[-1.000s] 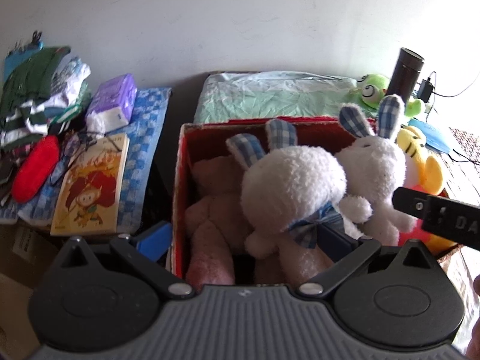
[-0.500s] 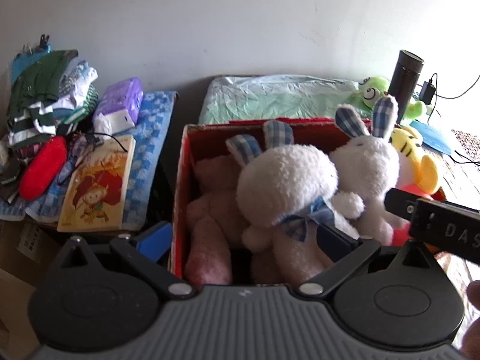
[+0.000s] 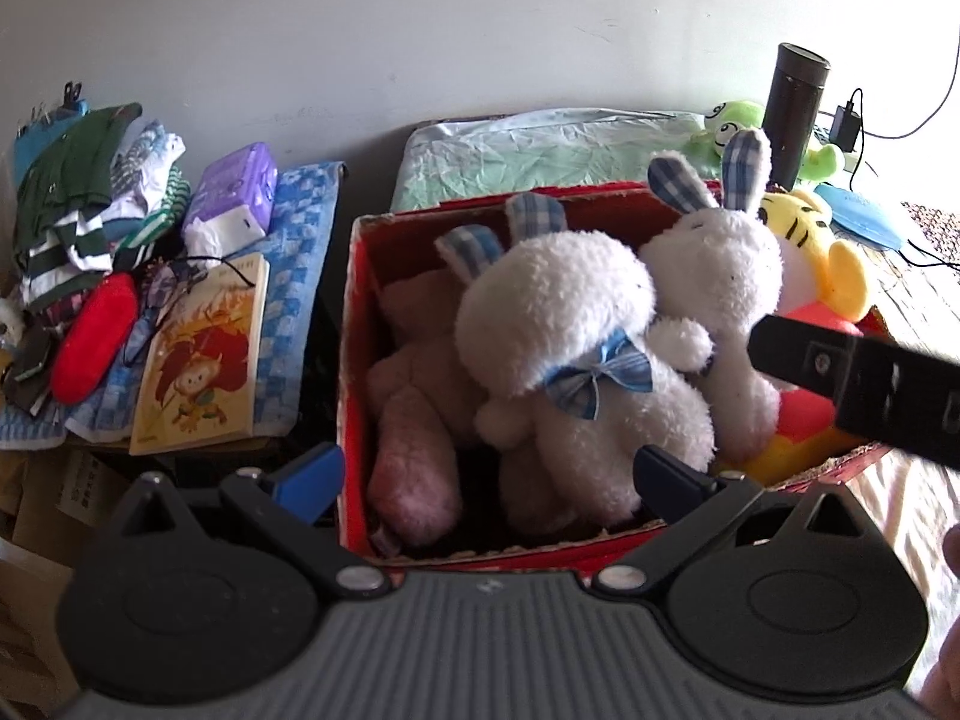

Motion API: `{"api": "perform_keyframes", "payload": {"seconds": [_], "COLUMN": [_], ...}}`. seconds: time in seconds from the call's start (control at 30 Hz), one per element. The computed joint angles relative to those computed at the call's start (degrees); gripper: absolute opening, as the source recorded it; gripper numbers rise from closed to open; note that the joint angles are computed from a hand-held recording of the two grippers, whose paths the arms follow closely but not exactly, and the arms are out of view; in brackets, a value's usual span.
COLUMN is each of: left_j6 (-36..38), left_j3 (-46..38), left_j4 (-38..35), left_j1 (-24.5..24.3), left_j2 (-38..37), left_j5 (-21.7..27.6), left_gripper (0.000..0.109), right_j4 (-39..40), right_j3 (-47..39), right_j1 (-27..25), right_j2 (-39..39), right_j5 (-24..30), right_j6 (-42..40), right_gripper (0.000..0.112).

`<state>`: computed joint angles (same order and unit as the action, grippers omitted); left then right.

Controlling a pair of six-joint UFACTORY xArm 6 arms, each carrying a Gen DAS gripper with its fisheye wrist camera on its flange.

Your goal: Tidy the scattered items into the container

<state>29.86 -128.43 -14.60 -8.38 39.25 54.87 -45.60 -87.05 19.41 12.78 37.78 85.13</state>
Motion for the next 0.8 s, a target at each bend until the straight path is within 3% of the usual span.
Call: {"api": "perform_keyframes", "payload": {"seconds": [0.1,0.27,0.5,0.8], "left_j6": [-0.83,0.31,-0.42,-6.25], "left_j3": [0.17,4.66,10.9,22.08], "left_j4": [-0.26,-1.55,-0.21,3.54], "left_j1": [0.09,-0.03,-0.74,-3.72], "left_j2": [-0.2,-2.93,-6.9,-14.31], "left_j5": [0.05,-2.08,-4.75,-10.68], "left_gripper": [0.102,0.102,0.102,0.102], "right_j4": [2.28,2.32,-7.78,-4.21], "right_j3": [0.37,4.47,4.98,14.21], "right_j1": [0.08,-0.8,2.06,-2.52], "right_j2": [-0.42,-3.18,-5.58,-11.93], "right_j5": [-1.02,-4.03,6.62,0.08], "right_j6": [-3.9,0.11,4.36,5.28], "right_gripper": [0.091,0.087,0.087,0.082]}}
